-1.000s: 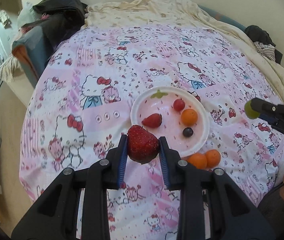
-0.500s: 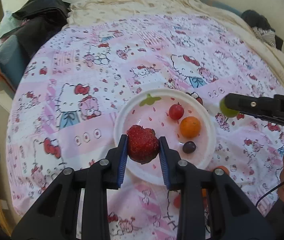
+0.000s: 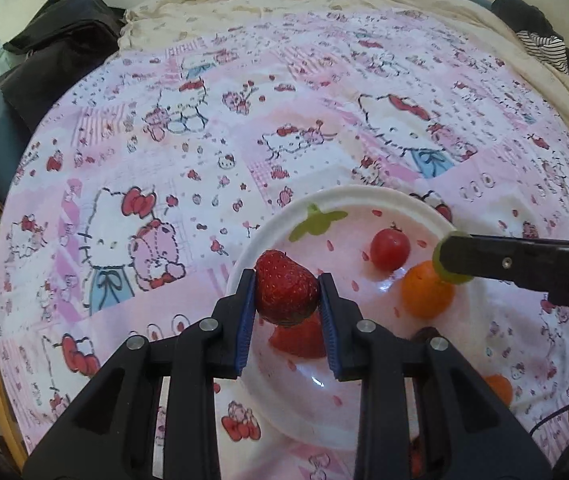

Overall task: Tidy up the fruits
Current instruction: 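Carry the strawberry and green grape onto the plate and open both grippers, then withdraw both grippers from the plate toward the fruit cluster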

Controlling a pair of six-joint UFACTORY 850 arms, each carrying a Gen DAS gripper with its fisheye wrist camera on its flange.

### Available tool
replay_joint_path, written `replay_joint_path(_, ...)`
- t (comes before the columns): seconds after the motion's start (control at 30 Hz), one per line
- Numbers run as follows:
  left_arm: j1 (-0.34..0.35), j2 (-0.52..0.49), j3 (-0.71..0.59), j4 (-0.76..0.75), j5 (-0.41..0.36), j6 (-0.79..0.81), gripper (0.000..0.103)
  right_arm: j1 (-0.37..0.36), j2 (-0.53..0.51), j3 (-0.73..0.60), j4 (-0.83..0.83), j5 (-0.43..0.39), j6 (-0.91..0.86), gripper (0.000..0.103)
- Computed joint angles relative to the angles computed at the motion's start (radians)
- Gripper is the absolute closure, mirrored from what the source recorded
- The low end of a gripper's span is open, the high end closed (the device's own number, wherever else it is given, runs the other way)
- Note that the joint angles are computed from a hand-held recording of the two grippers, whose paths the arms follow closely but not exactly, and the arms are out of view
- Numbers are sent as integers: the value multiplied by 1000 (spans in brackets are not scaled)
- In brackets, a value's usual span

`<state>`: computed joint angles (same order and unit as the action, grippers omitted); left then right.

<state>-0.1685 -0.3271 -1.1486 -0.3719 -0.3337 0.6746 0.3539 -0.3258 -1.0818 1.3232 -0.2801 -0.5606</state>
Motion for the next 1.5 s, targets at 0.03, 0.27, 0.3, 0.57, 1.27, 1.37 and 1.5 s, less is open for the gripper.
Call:
replay_joint_path(0.03, 1, -9, -5, -2, -4, -6, 76, -1, -7, -2, -10, -3, 12, 68)
replay_joint_path(0.27, -1, -25, -10, -39, -20, 27, 76, 2, -24, -15, -62, -9, 64, 68)
replay_joint_path(0.3, 1, -30, -15, -35, -25, 17, 76, 3, -29, -20, -60, -11, 64, 68)
replay_joint_path(0.57, 26, -47, -37, -55, -75, -11, 36, 1, -21, -13, 19, -20, 4, 54)
replay_joint_path(1.27, 32, 88, 58, -89, 80, 27, 22, 23, 123, 62, 306, 149, -244, 9)
replay_joint_path(1.37, 46, 114, 68, -163, 66, 77, 22, 35, 160, 81, 284, 178, -233, 9)
replay_joint_path(1.5, 78, 147, 76, -294, -4, 163, 22, 52, 216, 109, 118, 213, -85, 9)
